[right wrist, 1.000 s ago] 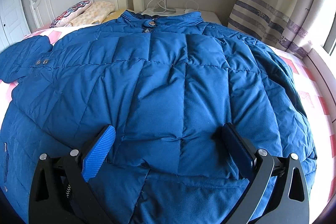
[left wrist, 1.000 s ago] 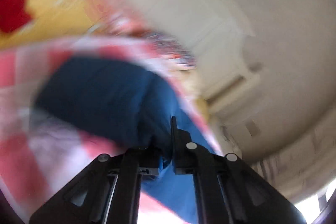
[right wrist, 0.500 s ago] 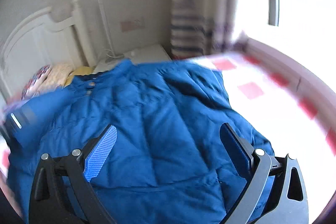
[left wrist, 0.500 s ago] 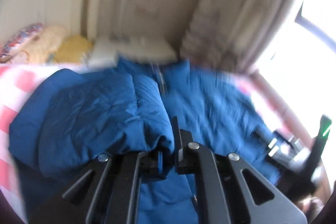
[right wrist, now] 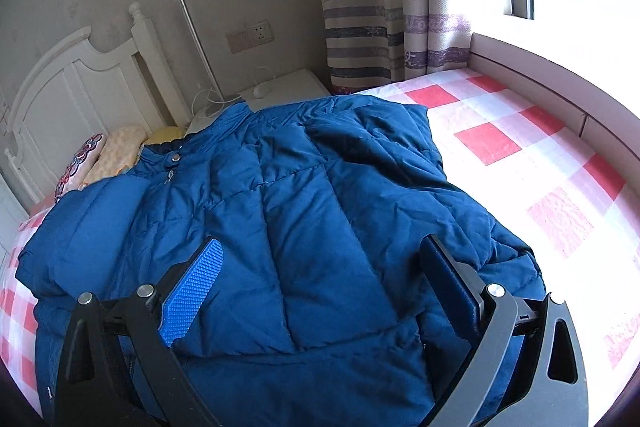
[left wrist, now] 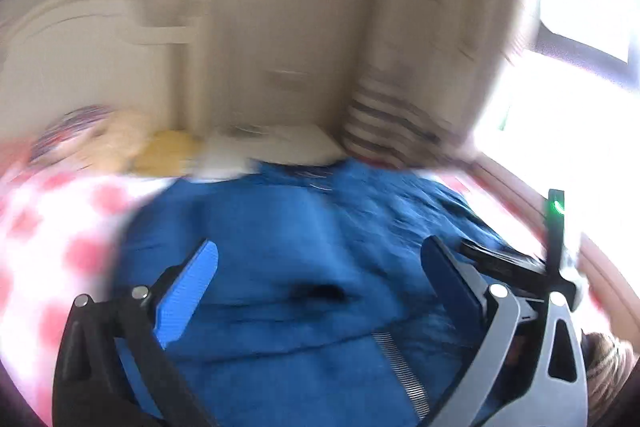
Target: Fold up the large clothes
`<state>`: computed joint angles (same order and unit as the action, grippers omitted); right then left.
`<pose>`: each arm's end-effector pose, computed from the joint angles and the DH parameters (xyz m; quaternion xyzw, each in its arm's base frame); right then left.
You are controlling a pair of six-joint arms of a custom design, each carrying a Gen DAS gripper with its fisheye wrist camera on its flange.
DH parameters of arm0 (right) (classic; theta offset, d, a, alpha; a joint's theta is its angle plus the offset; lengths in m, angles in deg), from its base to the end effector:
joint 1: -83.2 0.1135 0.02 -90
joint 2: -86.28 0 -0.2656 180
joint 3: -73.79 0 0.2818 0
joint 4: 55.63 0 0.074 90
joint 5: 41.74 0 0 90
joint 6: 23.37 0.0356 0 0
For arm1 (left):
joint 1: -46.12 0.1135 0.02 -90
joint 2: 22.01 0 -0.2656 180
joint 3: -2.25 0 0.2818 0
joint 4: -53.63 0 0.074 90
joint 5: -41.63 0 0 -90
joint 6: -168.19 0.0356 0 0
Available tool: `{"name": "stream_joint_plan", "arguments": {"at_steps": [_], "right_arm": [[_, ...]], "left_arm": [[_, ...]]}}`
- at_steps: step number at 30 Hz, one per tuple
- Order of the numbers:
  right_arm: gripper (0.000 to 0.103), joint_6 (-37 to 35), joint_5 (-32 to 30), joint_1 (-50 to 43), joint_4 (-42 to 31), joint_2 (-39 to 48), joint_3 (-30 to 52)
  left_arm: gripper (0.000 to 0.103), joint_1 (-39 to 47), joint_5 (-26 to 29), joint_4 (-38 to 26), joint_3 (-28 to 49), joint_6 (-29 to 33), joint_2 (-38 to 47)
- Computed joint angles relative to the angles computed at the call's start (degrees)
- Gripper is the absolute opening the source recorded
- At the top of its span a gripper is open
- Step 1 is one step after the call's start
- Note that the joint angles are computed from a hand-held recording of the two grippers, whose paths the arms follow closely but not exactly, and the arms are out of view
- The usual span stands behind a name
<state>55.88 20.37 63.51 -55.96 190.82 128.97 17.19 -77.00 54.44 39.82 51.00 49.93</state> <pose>0.3243 -0.0984 0.0763 -0.0118 0.9148 0.1305 0.3821 0.2340 -0.1099 0.1487 -0.1039 0.8555 -0.0233 0.5068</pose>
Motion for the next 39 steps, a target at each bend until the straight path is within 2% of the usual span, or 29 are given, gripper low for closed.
{"name": "stream_joint_plan", "arguments": {"at_steps": [1,3,6,9,12,16,20,22,25,29,31,34,37,38,39], "right_arm": [[0.095,-0.2,0.1,0.1,-0.2,0.0,0.1],[0.095,-0.7,0.2,0.3,-1.2,-0.1,0.3],[0.095,-1.1,0.9,0.8,-1.6,-0.2,0.3],[0.095,-1.0,1.5,1.0,-1.5,-0.2,0.2],[0.095,-1.2,2.4,1.5,-1.4,-0.5,-0.1],[0.095,-2.5,2.8,2.5,0.9,-2.8,-2.5],[0.095,-12.3,1.1,8.8,2.7,-12.8,-9.9],[0.095,-18.9,5.2,16.6,5.8,-20.0,-15.6],[0.095,-24.4,12.3,27.4,6.7,-24.1,-18.5],[0.09,-29.5,27.6,40.6,13.9,-17.9,-17.8],[0.082,-32.0,31.4,44.4,14.6,-14.0,-16.3],[0.081,-34.0,37.1,48.8,21.1,-10.3,-16.3],[0.081,-37.3,40.3,51.2,27.3,-7.3,-16.3],[0.077,-38.5,40.3,51.7,28.5,-6.8,-16.3],[0.057,-38.8,40.2,52.1,27.6,-7.1,-16.0]], "left_arm": [[0.101,2.1,-1.6,-4.4,-1.9,-3.0,-3.2],[0.099,7.2,-1.5,-10.2,-4.0,-6.6,-5.5],[0.098,15.8,3.3,-15.0,-4.2,-8.0,-2.6],[0.098,18.6,5.5,-11.3,-3.2,-6.0,3.4],[0.098,18.3,3.4,-11.5,0.0,-4.8,9.6],[0.101,19.2,1.9,-8.1,2.5,-2.0,18.0],[0.101,20.2,2.8,-6.5,2.0,-1.4,18.6],[0.101,20.4,3.2,-6.0,1.6,-1.5,18.4],[0.101,21.6,5.6,-4.5,0.2,-1.4,17.6],[0.101,24.5,9.7,-1.7,-1.0,-0.6,17.9],[0.101,25.0,10.6,-1.3,-1.1,-0.4,17.9],[0.101,25.7,11.5,-0.8,-1.3,-0.1,18.0],[0.101,25.8,11.5,-0.7,-1.3,0.0,18.1],[0.101,25.9,11.6,-0.7,-1.4,0.1,18.1],[0.101,25.8,11.5,-0.7,-1.4,0.0,18.0]]}}
